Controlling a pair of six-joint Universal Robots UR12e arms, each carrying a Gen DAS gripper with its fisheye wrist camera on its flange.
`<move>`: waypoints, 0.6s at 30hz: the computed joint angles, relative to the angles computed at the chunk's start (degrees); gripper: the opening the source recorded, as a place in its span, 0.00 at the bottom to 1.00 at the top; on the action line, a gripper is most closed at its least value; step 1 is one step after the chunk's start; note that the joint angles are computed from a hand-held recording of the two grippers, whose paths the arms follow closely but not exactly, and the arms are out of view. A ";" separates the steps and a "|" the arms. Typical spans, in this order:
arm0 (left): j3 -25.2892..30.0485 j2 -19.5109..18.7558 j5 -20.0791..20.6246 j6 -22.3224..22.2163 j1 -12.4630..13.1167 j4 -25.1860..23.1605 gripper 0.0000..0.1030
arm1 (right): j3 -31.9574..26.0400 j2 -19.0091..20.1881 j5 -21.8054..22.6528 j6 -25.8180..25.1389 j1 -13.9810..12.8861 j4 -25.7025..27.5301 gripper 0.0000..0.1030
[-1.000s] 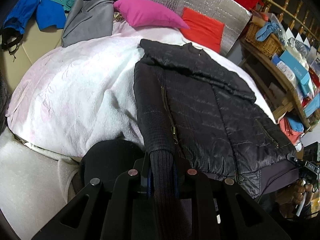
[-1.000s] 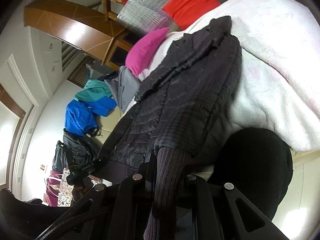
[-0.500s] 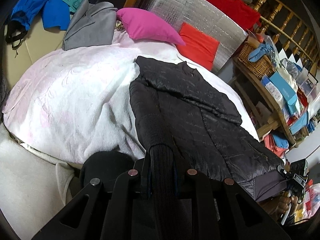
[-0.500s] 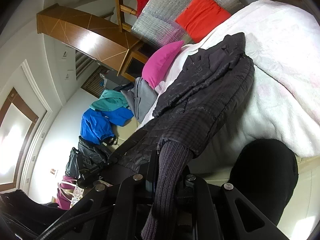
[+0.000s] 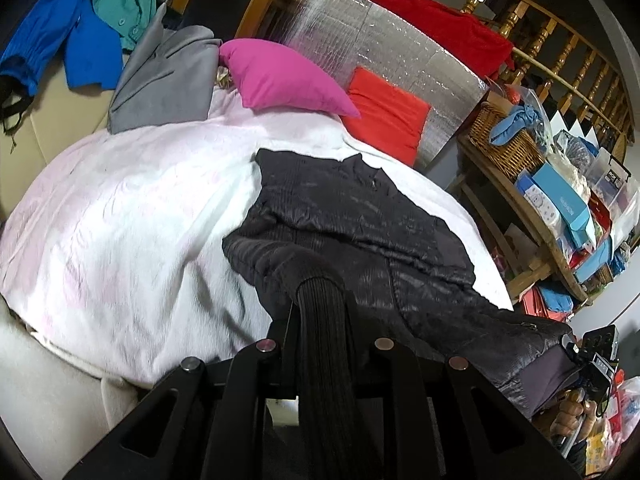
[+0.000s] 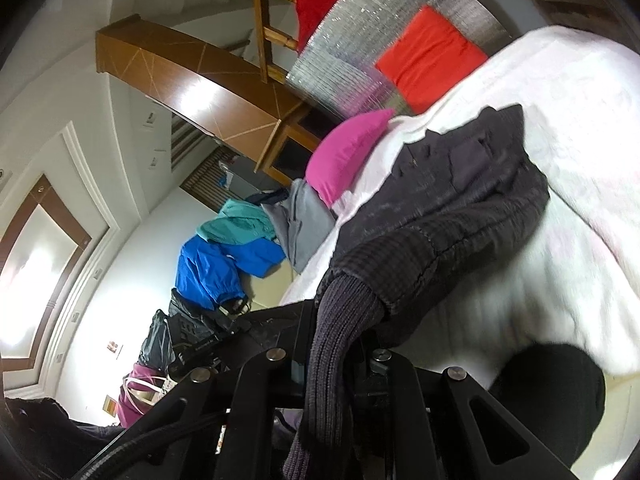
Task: Fold large clothes
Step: 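Lift the ribbed sleeve cuff with both grippers and fold it over the jacket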
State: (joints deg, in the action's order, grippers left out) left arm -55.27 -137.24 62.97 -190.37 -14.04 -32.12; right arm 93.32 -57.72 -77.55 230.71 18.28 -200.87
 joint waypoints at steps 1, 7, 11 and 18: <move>0.50 -0.21 0.26 -0.01 -0.05 -0.09 0.17 | -0.36 0.17 -0.11 0.02 -0.09 -0.35 0.12; 3.64 -1.47 5.21 0.31 -1.02 -1.53 0.17 | -1.82 1.06 -1.16 0.98 -0.60 -1.54 0.12; 4.66 -1.69 10.29 1.67 -2.15 -2.64 0.17 | -2.15 1.57 -1.25 1.66 -0.70 -1.98 0.12; 5.25 -2.03 13.67 2.14 -2.96 -2.39 0.17 | -2.57 1.87 -3.43 2.77 -0.66 -0.96 0.12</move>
